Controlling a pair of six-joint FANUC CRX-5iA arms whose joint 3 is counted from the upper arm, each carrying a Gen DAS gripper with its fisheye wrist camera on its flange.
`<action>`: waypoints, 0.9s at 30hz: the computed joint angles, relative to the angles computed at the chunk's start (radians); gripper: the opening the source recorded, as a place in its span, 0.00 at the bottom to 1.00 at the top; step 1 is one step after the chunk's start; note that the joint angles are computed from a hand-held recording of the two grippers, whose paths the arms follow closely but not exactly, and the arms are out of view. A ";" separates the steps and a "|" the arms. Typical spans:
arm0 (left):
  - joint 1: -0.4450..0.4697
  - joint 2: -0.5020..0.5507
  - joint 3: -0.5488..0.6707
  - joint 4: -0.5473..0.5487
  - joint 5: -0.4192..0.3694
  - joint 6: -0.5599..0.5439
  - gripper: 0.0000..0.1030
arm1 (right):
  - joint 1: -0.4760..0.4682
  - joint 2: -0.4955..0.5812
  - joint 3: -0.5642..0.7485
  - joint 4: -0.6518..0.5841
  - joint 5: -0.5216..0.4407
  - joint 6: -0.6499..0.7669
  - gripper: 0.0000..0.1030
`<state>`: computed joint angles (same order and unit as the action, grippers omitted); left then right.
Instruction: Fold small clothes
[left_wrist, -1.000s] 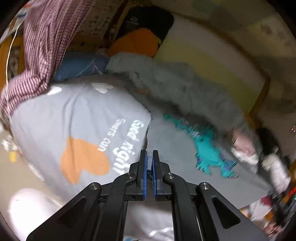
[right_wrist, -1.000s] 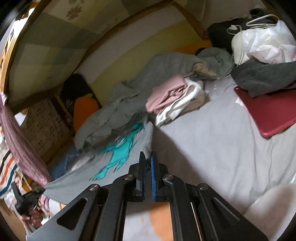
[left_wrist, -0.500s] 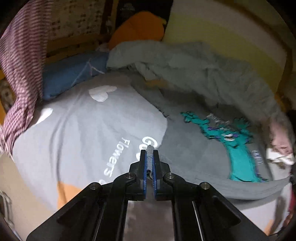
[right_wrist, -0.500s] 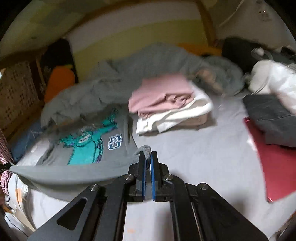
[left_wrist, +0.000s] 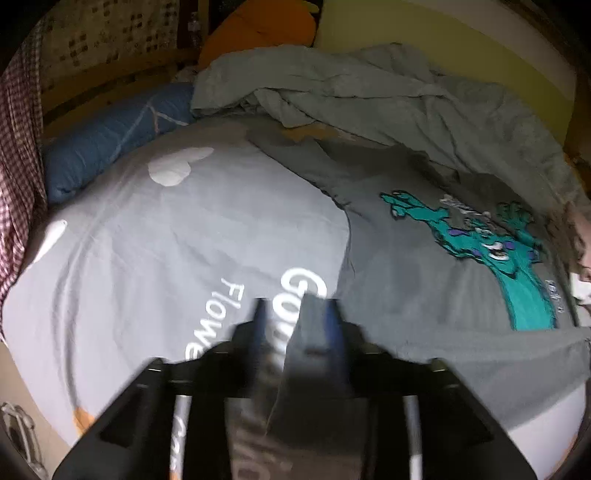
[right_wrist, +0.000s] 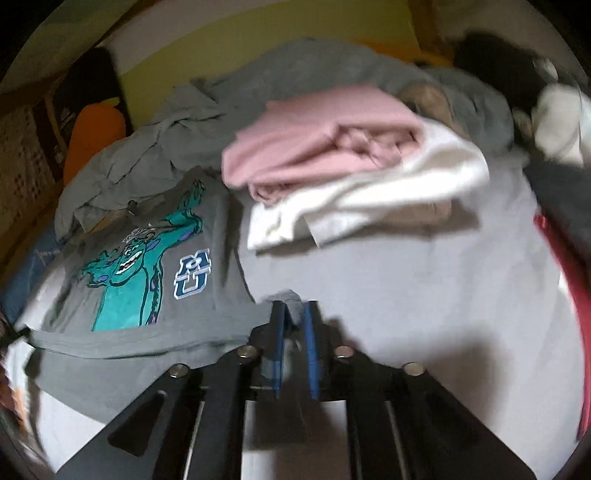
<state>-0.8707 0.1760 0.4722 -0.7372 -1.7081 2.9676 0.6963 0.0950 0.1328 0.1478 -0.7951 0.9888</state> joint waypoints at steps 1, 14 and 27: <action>-0.016 -0.014 -0.014 -0.007 0.008 0.017 0.47 | -0.011 -0.014 -0.009 -0.026 0.005 -0.001 0.36; -0.027 -0.055 -0.139 0.166 0.133 0.079 0.62 | -0.139 -0.035 0.065 -0.497 -0.173 0.317 0.45; -0.266 0.016 0.016 0.019 -0.114 0.244 0.06 | 0.042 -0.269 -0.207 -0.119 -0.075 0.027 0.06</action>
